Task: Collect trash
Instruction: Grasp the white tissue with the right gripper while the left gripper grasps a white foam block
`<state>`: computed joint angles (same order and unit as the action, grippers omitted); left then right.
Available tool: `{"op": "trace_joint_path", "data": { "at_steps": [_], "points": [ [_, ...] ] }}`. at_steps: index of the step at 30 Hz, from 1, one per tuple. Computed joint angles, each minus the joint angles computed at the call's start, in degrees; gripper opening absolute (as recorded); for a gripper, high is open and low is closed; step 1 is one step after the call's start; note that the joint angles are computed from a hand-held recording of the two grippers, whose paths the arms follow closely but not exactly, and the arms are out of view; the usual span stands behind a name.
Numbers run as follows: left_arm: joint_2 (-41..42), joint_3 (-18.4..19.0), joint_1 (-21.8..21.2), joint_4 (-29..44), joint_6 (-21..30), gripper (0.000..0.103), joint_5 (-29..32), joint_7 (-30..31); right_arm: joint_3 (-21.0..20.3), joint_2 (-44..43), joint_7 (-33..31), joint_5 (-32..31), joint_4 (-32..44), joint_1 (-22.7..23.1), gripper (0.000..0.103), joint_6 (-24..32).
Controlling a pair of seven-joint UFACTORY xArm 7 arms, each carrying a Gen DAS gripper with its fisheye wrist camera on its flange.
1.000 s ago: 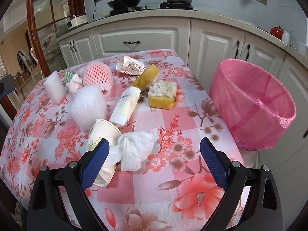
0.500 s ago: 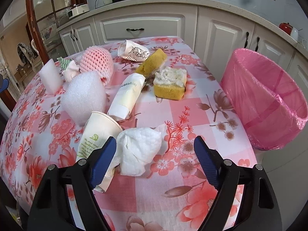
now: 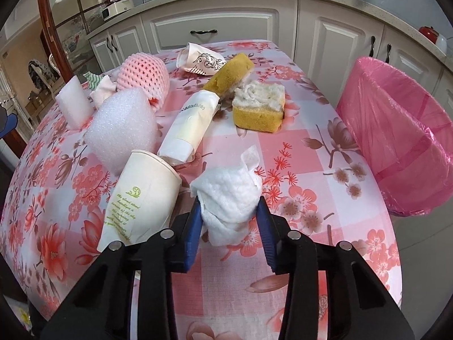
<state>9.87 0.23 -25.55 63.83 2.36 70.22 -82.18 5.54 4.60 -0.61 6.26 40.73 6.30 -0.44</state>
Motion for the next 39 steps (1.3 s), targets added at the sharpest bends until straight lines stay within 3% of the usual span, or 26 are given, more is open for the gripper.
{"op": "trace_joint_path", "data": {
  "at_steps": [7,17,25,34,37,39],
  "points": [
    [2.5,-0.2,-0.9,1.5,0.0,0.090,-8.0,7.8,2.3,-0.5,-5.1,6.4,-0.5,-2.5,0.035,-0.6],
    [8.6,-1.1,-2.8,6.2,1.4,0.090,-22.9,22.8,2.0,-1.4,-7.5,9.6,-1.2,-3.4,0.034,-2.2],
    [15.6,-4.6,-1.9,13.1,5.1,0.090,-36.4,34.9,4.6,-2.6,-19.4,23.8,-0.6,-5.1,0.034,-2.3],
    [21.2,-2.7,-5.3,20.5,11.8,0.089,-46.6,40.3,-0.2,-4.9,-27.9,33.1,-0.8,-0.9,0.034,-3.5],
    [22.7,-1.3,-7.0,23.0,15.3,0.079,-48.9,41.5,-2.2,-5.4,-32.9,38.8,-0.2,0.9,0.034,-3.2],
    [23.4,-1.1,-7.3,24.0,16.9,0.062,-50.2,42.3,-3.4,-5.8,-36.2,42.3,0.1,2.0,0.034,-3.2]
  ]
}}
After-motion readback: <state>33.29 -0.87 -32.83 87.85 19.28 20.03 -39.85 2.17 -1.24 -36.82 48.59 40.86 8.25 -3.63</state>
